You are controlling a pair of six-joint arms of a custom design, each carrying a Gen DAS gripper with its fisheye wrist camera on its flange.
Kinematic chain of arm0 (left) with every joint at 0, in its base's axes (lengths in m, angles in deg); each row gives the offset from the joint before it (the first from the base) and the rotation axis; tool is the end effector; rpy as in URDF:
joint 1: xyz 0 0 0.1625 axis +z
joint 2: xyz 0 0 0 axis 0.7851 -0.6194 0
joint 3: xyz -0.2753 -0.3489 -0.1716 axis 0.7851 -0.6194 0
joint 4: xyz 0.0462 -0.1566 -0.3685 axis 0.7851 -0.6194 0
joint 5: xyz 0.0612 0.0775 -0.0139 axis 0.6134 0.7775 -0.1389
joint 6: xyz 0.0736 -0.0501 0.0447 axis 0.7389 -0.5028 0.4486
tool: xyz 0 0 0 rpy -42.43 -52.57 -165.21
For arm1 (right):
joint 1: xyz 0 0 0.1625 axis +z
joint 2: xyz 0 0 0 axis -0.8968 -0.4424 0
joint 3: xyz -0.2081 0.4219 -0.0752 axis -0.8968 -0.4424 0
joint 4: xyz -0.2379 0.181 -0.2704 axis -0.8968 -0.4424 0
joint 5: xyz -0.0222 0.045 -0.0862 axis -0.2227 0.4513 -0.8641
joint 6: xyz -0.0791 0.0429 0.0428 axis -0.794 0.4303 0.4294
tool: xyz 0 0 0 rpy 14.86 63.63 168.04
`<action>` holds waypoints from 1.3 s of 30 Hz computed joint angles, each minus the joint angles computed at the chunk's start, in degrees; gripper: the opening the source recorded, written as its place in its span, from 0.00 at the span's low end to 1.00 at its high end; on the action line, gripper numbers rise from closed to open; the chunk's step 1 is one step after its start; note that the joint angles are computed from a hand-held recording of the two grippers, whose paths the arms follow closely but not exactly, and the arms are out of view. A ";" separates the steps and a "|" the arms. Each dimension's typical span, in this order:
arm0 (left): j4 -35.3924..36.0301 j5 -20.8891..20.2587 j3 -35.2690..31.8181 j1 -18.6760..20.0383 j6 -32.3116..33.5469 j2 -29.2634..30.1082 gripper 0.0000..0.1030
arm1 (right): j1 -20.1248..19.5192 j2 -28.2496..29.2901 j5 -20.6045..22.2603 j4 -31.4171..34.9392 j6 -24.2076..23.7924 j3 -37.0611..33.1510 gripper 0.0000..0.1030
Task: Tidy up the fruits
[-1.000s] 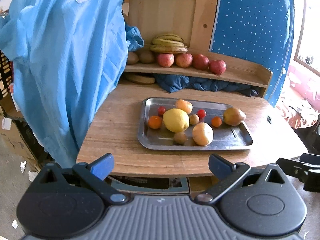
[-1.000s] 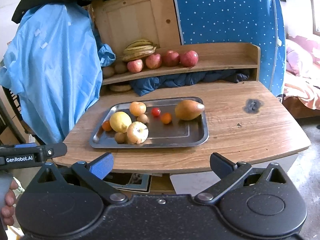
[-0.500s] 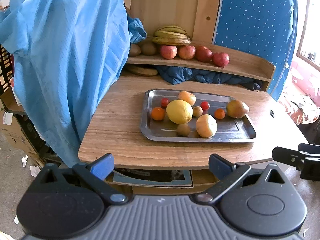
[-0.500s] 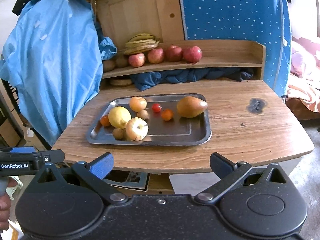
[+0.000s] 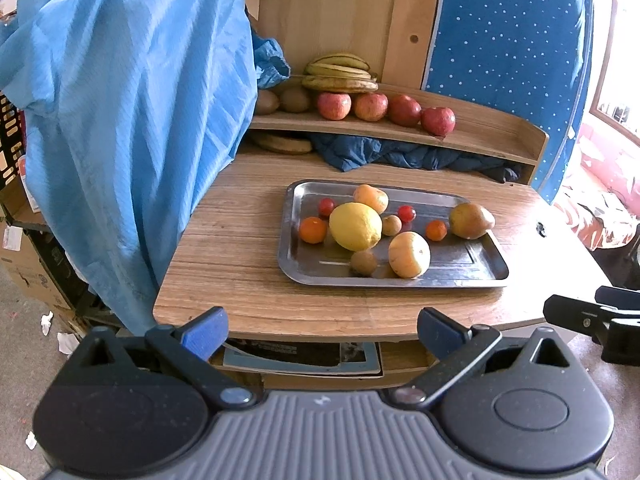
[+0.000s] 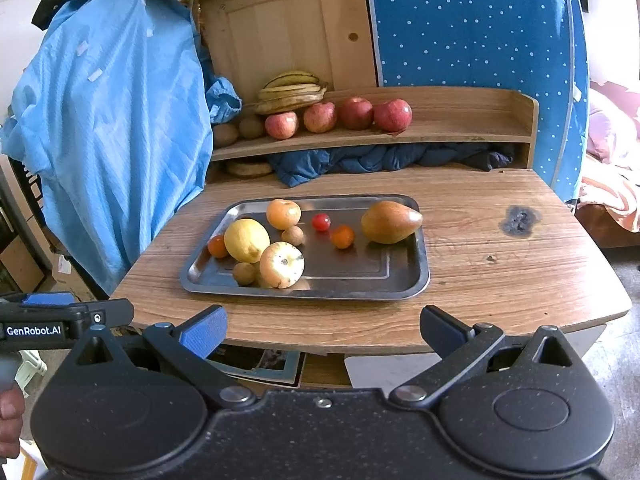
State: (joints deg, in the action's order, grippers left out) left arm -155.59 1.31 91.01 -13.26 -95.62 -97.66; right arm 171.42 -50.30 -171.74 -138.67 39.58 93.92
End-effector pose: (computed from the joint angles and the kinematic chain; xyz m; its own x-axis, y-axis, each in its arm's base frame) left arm -0.1260 -0.3850 0.2114 -0.7399 -0.3064 -0.5989 0.2649 0.6856 -0.6780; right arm 0.2414 -0.4477 0.0788 -0.7374 -0.4004 0.5440 -0.6406 0.6698 -0.3754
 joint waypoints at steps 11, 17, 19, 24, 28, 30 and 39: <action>1.24 0.12 -0.25 -0.74 -1.10 0.44 0.99 | -0.05 -0.48 -0.20 -0.56 0.53 0.73 0.99; 1.59 -0.26 -0.38 -0.89 -1.35 0.44 0.99 | -0.09 -0.68 -0.19 -0.41 0.80 0.88 0.99; 1.36 -0.99 -0.48 -0.65 -1.07 0.43 0.99 | -0.03 -0.61 -0.23 -0.33 0.91 0.85 0.99; 0.63 -1.58 -0.62 -0.33 -0.41 0.65 0.99 | 0.07 -0.60 -0.28 0.53 1.19 0.72 0.99; -0.19 -1.52 -0.54 -0.20 0.10 0.83 0.99 | 0.06 -0.66 -0.12 1.08 1.07 0.51 0.99; 0.11 -1.43 -0.65 -0.05 -0.09 0.80 0.99 | 0.05 -0.65 -0.13 1.12 1.07 0.49 0.99; -0.68 -1.46 -0.75 0.18 0.58 1.02 0.99 | -0.06 -0.60 -0.24 1.25 1.08 0.37 0.99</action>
State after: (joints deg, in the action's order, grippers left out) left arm -156.27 -0.16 90.26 -13.08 -95.05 -96.64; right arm 171.36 -50.91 -171.98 -137.42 40.66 94.29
